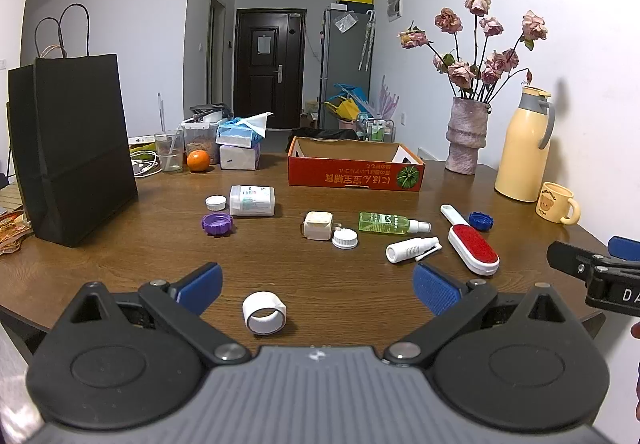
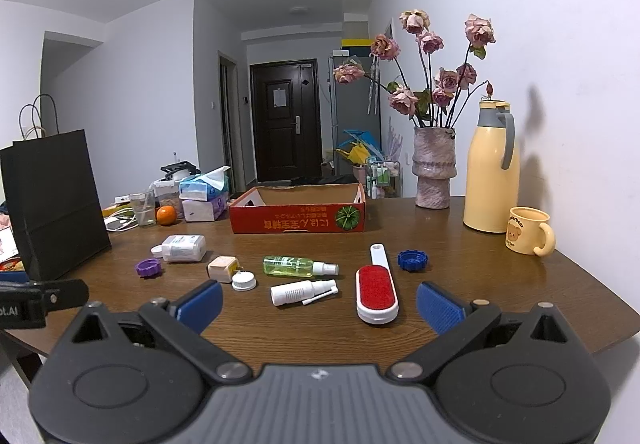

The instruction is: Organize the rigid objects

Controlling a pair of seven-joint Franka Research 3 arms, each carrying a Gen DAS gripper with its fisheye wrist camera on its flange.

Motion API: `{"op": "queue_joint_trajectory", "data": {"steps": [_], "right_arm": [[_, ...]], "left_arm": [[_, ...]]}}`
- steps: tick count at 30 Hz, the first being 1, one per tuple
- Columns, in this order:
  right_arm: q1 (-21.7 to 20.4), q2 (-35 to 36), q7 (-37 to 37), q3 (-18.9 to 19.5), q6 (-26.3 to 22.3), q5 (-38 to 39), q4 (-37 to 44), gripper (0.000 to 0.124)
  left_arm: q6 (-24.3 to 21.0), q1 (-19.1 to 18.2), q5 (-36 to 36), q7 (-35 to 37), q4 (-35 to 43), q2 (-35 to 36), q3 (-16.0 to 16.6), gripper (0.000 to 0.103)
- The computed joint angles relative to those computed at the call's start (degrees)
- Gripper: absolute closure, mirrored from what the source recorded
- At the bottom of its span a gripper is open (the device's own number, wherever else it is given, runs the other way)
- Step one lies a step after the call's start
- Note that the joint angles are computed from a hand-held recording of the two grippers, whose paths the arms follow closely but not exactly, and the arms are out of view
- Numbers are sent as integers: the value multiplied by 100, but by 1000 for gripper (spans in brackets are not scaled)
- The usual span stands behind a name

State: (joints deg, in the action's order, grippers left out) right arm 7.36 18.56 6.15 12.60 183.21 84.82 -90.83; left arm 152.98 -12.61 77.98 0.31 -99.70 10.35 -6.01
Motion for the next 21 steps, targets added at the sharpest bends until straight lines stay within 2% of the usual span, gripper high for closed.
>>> {"op": "queue_joint_trajectory", "data": {"steps": [21], "right_arm": [[-52,36,89,104,45,-153,13,21]], "left_arm": [[20,-5,-68,18,41,44,31,0]]}}
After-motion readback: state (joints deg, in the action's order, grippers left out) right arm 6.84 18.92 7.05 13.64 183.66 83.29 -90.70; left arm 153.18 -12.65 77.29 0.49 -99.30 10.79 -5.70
